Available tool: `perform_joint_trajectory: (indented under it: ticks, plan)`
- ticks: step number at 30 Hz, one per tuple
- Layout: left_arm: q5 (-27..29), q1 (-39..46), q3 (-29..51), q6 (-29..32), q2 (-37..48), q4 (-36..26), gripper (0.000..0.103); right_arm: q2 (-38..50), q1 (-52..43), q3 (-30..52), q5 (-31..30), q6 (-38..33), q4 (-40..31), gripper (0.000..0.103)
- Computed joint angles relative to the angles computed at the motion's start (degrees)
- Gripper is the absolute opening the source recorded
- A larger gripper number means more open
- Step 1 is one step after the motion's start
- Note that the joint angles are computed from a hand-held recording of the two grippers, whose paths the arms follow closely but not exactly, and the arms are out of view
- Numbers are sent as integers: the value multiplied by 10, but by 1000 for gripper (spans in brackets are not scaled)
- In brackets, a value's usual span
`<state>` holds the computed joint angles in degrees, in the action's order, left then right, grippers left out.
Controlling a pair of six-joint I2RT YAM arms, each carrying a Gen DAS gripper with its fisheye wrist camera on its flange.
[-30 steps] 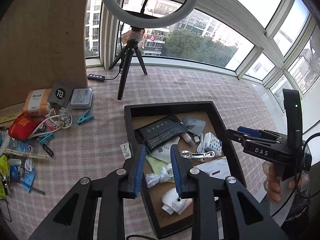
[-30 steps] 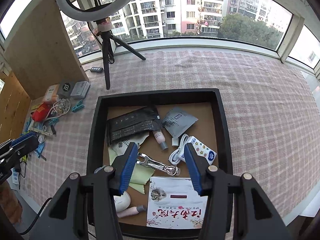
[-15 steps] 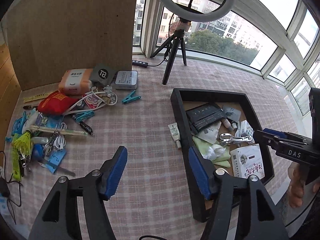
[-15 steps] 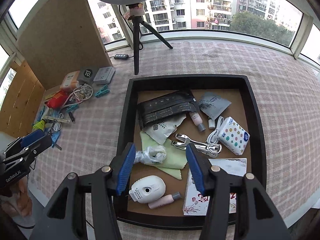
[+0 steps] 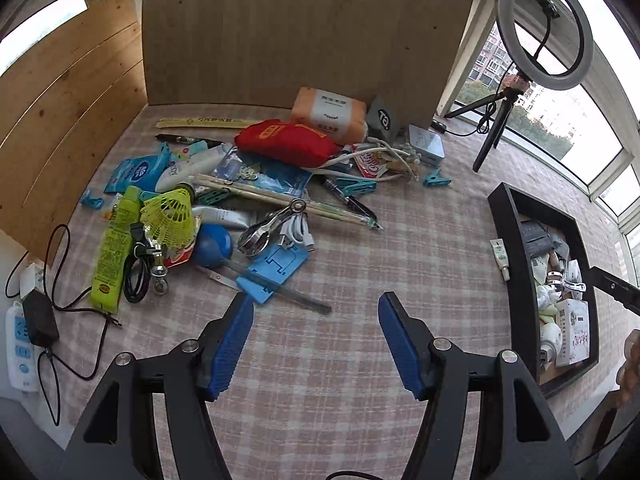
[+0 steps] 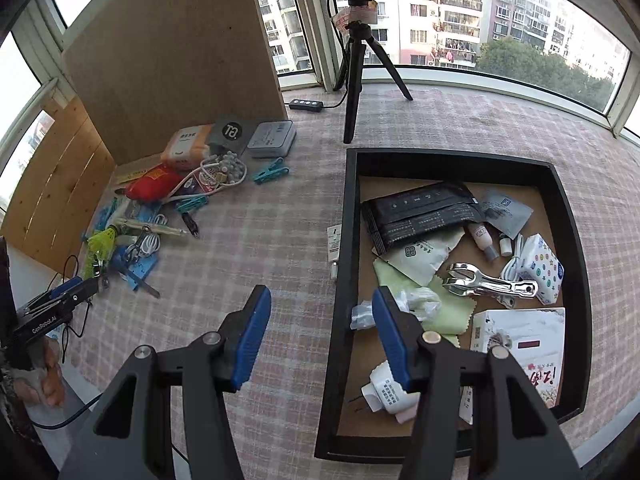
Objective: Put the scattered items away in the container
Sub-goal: 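Move the right gripper toward a white tube while the left gripper returns to the pile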
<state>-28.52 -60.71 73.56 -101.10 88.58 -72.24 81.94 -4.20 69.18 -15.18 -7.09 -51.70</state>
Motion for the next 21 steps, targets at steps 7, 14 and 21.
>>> perform_joint_trajectory:
  ticks: [7,14,21]
  plan:
    - [-3,-61,-149,-147,-161,-84,63,18,83,-5,28,61,32,52]
    - [-13,-74,-205,-132,-227,-79,61,34,152,-7,55,95,51,52]
    - [14,47,-210,157,-183,71,49,65,171,13,68,111,44,52]
